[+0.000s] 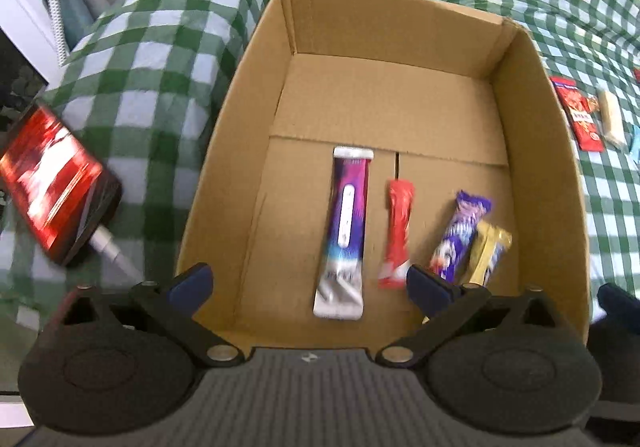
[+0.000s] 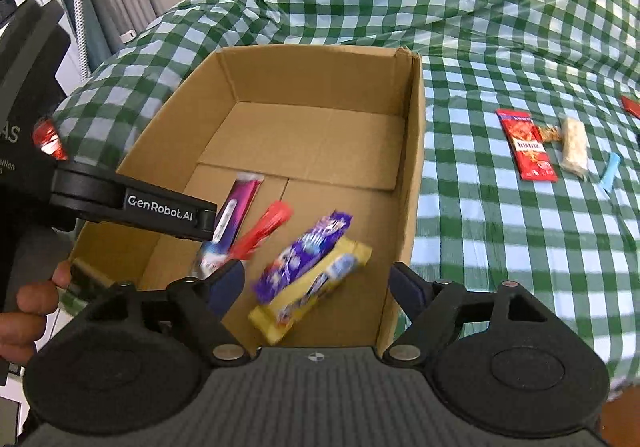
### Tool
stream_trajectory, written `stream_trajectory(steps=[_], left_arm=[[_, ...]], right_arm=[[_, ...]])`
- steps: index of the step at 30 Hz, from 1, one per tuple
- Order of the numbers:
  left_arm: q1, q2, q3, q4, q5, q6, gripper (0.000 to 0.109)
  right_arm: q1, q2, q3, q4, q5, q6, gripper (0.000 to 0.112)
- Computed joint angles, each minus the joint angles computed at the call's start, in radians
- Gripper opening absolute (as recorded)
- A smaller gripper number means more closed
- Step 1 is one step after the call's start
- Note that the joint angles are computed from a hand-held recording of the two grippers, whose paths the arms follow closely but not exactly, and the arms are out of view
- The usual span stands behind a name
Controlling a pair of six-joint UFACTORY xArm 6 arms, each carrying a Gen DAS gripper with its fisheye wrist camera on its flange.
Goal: Organize snacks
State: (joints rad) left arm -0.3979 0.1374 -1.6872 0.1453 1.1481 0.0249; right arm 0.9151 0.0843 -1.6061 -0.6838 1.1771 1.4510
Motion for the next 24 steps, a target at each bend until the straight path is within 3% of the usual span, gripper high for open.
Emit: stream_trajectory(steps=[13,24], left_arm=[[0.024,-0.32,0.295,-0.054,-0.086,0.04,0.103],[0.031,-0.475,0.413,-0.083,-0.122,0.047,0.103]], right_arm=[[0.2,0.033,-0.135,-0.16,0.237,0.098,0.091],[0.313,0.095,-0.248,-0.246,0.369,0.104,0.094]])
